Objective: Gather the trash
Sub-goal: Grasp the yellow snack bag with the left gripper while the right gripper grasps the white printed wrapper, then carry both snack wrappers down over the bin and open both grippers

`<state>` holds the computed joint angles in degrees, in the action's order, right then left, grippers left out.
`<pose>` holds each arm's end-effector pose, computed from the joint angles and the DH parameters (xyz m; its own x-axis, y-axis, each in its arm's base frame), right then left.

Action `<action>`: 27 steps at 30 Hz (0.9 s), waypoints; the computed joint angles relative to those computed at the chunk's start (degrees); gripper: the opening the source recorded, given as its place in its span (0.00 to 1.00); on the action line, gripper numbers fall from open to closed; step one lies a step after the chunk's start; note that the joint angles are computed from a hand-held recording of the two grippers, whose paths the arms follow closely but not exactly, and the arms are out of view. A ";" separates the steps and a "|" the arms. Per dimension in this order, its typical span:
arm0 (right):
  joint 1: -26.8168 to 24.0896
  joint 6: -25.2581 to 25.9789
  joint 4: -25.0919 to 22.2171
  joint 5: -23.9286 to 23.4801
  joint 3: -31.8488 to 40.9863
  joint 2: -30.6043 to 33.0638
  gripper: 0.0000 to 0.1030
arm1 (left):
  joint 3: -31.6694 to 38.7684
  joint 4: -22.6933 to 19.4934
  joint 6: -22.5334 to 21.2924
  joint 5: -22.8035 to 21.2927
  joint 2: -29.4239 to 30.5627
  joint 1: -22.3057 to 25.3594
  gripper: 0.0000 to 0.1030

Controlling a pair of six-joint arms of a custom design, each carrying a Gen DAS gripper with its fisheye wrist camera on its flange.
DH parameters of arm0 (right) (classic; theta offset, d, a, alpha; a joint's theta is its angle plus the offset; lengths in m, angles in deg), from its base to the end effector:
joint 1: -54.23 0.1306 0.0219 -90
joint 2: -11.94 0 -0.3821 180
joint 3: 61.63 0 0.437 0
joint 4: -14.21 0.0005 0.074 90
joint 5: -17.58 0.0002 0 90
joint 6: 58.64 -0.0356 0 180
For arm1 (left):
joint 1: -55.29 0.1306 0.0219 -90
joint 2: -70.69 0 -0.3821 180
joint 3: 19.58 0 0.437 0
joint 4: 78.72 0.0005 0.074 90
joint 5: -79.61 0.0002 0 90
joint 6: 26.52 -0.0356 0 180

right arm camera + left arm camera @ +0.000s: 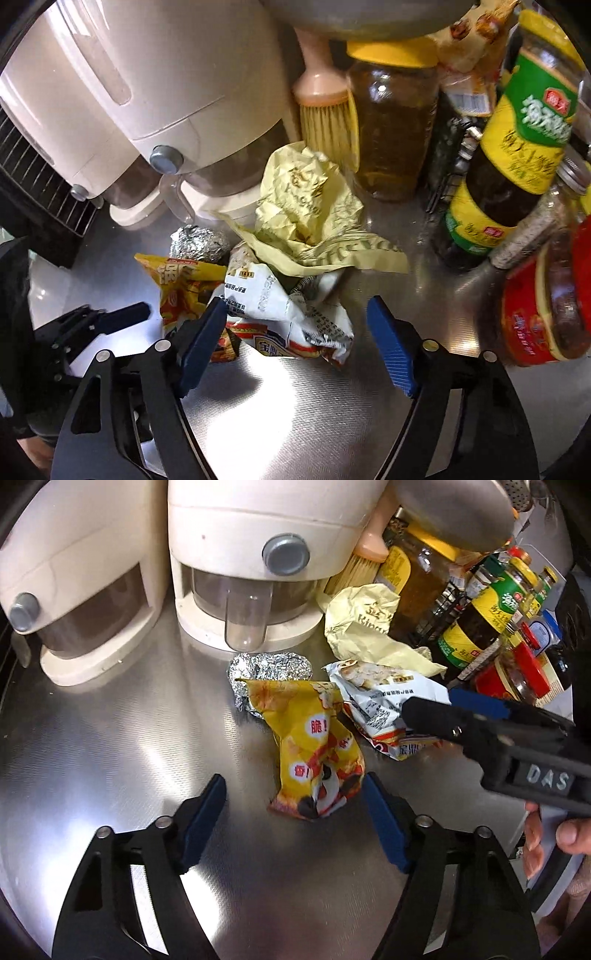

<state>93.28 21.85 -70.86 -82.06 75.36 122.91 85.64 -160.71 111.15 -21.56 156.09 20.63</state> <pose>0.4682 0.3868 0.5854 -0.7705 -0.4153 -0.4835 -0.5685 0.7909 0.2266 0.3763 -0.2524 0.5632 -0.8473 -0.2959 -0.4410 -0.2121 0.9498 -0.2298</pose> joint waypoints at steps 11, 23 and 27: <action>1.03 1.97 -0.22 -2.72 2.16 1.31 0.30 | -0.36 2.33 -1.99 1.92 0.32 0.59 0.21; -0.64 1.18 1.78 -5.85 -4.17 -5.46 0.21 | 1.05 -2.09 -0.79 -1.66 -2.13 -3.52 0.18; -0.58 1.00 3.04 -5.74 -8.29 -9.62 0.21 | 1.80 -4.38 1.71 -4.54 -3.05 -6.77 0.18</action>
<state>92.70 22.84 -67.83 -87.80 67.07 113.30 87.44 -165.08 112.86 -26.10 153.04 13.86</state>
